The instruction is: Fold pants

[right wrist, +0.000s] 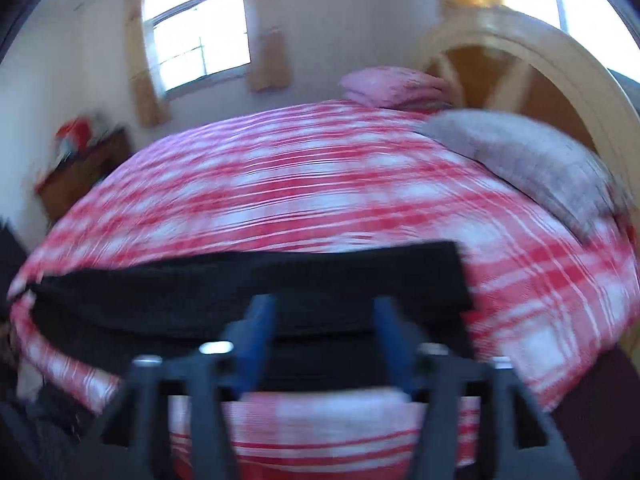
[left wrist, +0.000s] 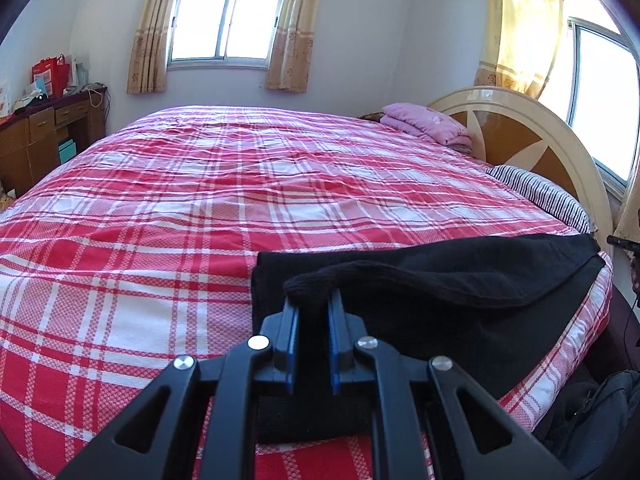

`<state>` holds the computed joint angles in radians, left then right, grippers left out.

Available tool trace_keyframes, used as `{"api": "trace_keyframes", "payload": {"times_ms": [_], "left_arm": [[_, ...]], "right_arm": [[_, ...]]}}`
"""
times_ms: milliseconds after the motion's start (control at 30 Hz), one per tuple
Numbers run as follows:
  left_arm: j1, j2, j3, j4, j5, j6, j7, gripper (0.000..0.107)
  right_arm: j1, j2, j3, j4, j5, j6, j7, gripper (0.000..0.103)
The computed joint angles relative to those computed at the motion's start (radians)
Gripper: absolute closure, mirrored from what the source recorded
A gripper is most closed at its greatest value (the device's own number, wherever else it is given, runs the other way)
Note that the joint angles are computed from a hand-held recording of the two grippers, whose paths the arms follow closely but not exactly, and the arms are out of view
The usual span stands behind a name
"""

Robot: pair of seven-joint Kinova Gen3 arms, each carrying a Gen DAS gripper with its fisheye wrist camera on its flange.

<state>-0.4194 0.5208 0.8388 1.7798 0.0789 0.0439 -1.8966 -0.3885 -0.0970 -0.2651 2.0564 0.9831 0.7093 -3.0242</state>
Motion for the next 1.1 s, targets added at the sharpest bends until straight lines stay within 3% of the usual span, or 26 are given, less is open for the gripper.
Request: {"api": "trace_keyframes", "payload": {"times_ms": [167, 267, 367, 433, 567, 667, 733, 900, 1000, 1100], "left_arm": [[0.069, -0.039, -0.081, 0.020, -0.024, -0.024, 0.009, 0.094], [0.110, -0.058, -0.128, 0.034, -0.047, -0.044, 0.019, 0.094], [0.119, -0.061, -0.139, 0.042, -0.074, -0.055, 0.038, 0.094], [0.113, -0.058, -0.134, 0.040, -0.088, -0.053, 0.052, 0.094], [0.124, -0.065, -0.146, 0.043, -0.109, -0.062, 0.074, 0.093], [0.164, -0.076, -0.189, 0.036, -0.118, -0.063, 0.094, 0.093], [0.194, -0.082, -0.222, 0.025, -0.123, -0.056, 0.104, 0.093], [0.212, -0.080, -0.242, 0.013, -0.129, -0.045, 0.111, 0.093], [0.215, -0.073, -0.247, 0.006, -0.123, -0.035, 0.110, 0.093], [0.210, -0.074, -0.241, 0.013, -0.123, -0.044, 0.102, 0.093]], "right_arm": [[-0.113, 0.232, -0.018, -0.203, -0.032, 0.036, 0.203, 0.035], [-0.110, 0.370, -0.106, -0.319, -0.031, 0.119, 0.325, 0.035], [-0.193, 0.467, -0.058, -0.406, -0.038, 0.172, 0.436, 0.035], [-0.268, 0.497, 0.022, -0.434, -0.060, 0.174, 0.490, 0.040], [-0.333, 0.540, 0.072, -0.488, -0.072, 0.214, 0.563, 0.051], [-0.353, 0.547, 0.106, -0.502, -0.093, 0.215, 0.600, 0.057], [-0.357, 0.557, 0.123, -0.516, -0.124, 0.212, 0.635, 0.067], [-0.390, 0.580, 0.188, -0.538, -0.151, 0.197, 0.668, 0.071], [-0.396, 0.587, 0.209, -0.555, -0.188, 0.189, 0.704, 0.098], [-0.432, 0.579, 0.234, -0.546, -0.185, 0.191, 0.707, 0.100]]}}
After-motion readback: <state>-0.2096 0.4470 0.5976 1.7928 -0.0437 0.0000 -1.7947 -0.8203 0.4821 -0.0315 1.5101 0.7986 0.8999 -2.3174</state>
